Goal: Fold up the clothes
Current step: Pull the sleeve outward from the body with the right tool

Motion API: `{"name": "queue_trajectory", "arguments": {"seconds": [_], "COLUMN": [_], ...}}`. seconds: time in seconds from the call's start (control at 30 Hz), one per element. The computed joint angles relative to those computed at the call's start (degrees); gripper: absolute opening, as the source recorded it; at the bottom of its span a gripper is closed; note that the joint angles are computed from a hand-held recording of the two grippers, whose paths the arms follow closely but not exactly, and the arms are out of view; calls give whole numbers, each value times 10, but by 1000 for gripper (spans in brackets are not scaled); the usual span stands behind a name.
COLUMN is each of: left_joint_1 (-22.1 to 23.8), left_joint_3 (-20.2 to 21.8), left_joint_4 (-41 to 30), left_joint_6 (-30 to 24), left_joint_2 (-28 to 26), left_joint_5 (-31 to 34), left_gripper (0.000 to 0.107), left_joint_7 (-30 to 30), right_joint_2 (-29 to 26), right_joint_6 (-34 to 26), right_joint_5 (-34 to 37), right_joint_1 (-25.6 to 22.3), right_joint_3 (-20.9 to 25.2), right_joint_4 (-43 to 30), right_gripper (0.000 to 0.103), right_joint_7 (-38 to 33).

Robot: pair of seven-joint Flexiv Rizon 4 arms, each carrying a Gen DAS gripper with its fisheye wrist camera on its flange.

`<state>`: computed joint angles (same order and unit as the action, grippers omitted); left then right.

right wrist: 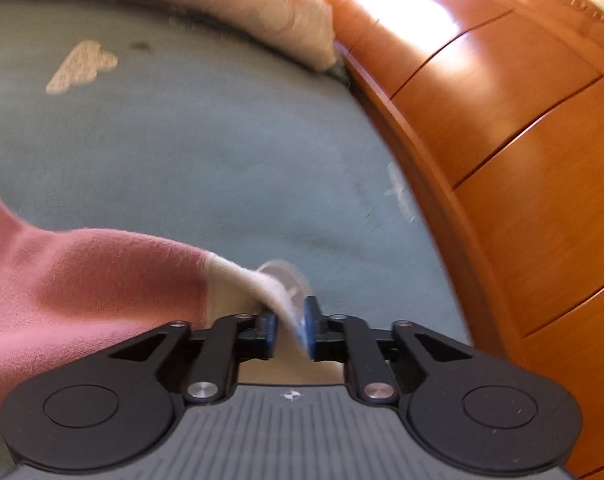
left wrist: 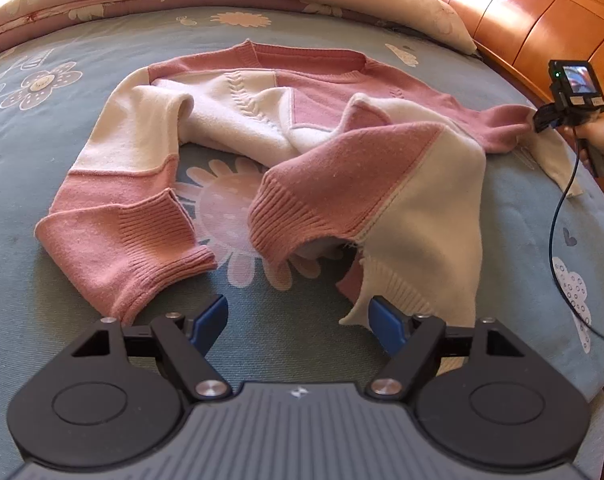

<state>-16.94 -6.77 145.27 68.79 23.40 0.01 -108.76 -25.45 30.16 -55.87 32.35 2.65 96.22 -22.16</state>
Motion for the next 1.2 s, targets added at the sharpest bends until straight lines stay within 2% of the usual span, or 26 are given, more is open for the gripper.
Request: {"name": "queue_trajectory", "arguments": {"seconds": [0.07, 0.1, 0.17, 0.3, 0.4, 0.53, 0.67, 0.73, 0.77, 0.8, 0.83, 0.87, 0.9, 1.2], "left_joint_1": [-2, -3, -3, -17, -27, -31, -29, -25, -24, -23, -23, -24, -25, -23], "left_joint_3": [0, -1, -4, -5, -7, -15, -24, -29, -30, -32, -31, -30, -29, -25], "left_joint_4": [0, -1, -3, -4, -7, -15, -23, -27, -29, -30, -31, -32, -33, -33], "left_joint_6": [4, 6, 13, 32, 37, 31, 19, 11, 7, 3, 2, 2, 1, 7], "left_joint_2": [-2, -4, -9, -22, -30, -34, -31, -30, -29, -29, -29, -30, -31, -35], "left_joint_5": [0, 2, 4, -7, -12, -9, 4, 13, 17, 21, 23, 24, 24, 27], "left_gripper": [77, 77, 77, 78, 78, 78, 79, 80, 80, 80, 80, 80, 80, 81], "left_joint_7": [4, 6, 6, 11, 15, 14, 2, -5, -8, -10, -10, -10, -10, -16], "right_joint_2": [6, 23, 69, 157, 203, 225, 212, 200, 193, 187, 184, 184, 187, 265], "right_joint_6": [31, 63, 149, 277, 331, 375, 377, 340, 309, 290, 308, 338, 342, 311], "right_joint_5": [7, 4, -9, -44, -75, -115, -245, -254, -232, -219, -229, -238, -228, -211], "right_joint_1": [-10, -19, -47, -106, -144, -174, -184, -172, -160, -147, -150, -157, -159, -199], "right_joint_3": [4, 4, 5, 10, 23, 40, 39, 49, 59, 61, 59, 53, 52, 49], "right_joint_4": [19, 42, 104, 220, 294, 357, 361, 348, 340, 333, 329, 330, 330, 338], "right_gripper": [25, 29, 50, 52, 52, 52, 53, 50, 42, 33, 11, 11, 11, 11], "right_joint_7": [23, 55, 137, 292, 380, 475, 608, 600, 560, 528, 517, 514, 498, 447]}}
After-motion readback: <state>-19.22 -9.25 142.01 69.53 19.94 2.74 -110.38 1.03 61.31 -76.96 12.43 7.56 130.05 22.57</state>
